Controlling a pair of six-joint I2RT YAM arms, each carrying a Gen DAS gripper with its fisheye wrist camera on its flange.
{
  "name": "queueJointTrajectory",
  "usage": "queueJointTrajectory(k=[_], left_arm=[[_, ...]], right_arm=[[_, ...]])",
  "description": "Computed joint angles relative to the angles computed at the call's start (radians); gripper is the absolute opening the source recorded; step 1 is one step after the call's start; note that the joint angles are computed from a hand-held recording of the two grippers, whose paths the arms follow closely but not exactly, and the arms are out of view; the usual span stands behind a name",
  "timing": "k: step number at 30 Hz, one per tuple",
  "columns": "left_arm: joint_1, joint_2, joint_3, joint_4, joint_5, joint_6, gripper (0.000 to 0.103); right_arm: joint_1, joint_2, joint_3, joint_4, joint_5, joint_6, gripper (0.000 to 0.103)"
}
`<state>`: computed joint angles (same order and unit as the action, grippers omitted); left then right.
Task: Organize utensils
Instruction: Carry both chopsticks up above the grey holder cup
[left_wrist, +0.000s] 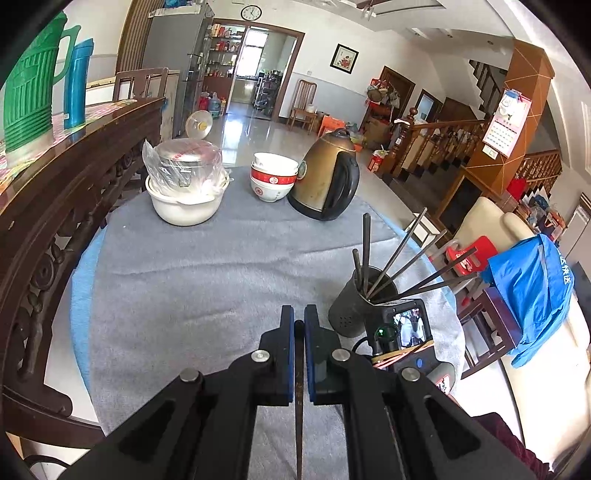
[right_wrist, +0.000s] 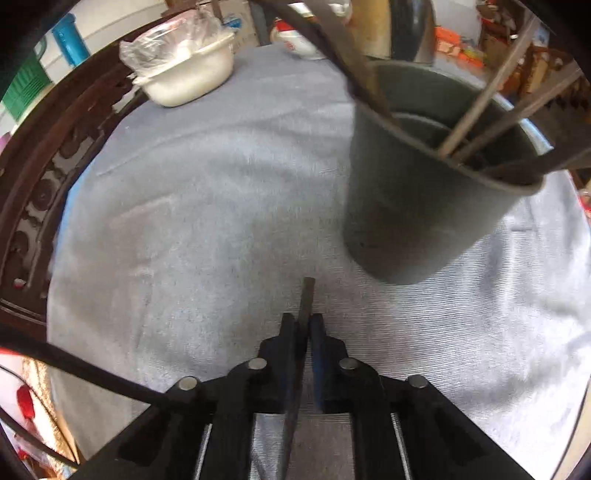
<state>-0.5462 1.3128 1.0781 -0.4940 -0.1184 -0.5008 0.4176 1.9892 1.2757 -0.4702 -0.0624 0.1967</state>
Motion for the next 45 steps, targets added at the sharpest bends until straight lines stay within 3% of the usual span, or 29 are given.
queueJointTrajectory(k=[6, 15, 20, 26, 29, 35, 45], left_arm=[[-0.004, -0.017, 0.006, -0.014, -0.008, -0.004, 0.005], [-0.087, -0.033, 0.066, -0.042, -0.090, -0.013, 0.005], [-0.139, -0.017, 0.133, -0.061, -0.149, -0.017, 0.005], [-0.191, 0.027, 0.237, -0.066, -0.214, -0.006, 0.005], [-0.215, 0.058, 0.290, -0.053, -0.239, 0.011, 0.005], [-0.228, 0.121, 0.395, -0.033, -0.256, 0.045, 0.005], [-0.229, 0.214, 0.498, 0.115, -0.316, 0.119, 0.005]], right_arm=[[-0.031, -0.128, -0.145, 0.117, -0.048, -0.012, 0.007], [-0.138, -0.532, -0.483, 0.385, -0.171, -0.042, 0.007], [-0.192, -0.688, -0.586, 0.505, -0.198, -0.018, 0.007], [-0.219, -0.810, -0.586, 0.571, -0.177, 0.048, 0.007], [-0.244, -0.884, -0.566, 0.540, -0.180, 0.059, 0.007], [-0.285, -0.920, -0.513, 0.559, -0.172, 0.068, 0.007], [-0.219, -0.835, -0.464, 0.772, 0.030, 0.055, 0.007]])
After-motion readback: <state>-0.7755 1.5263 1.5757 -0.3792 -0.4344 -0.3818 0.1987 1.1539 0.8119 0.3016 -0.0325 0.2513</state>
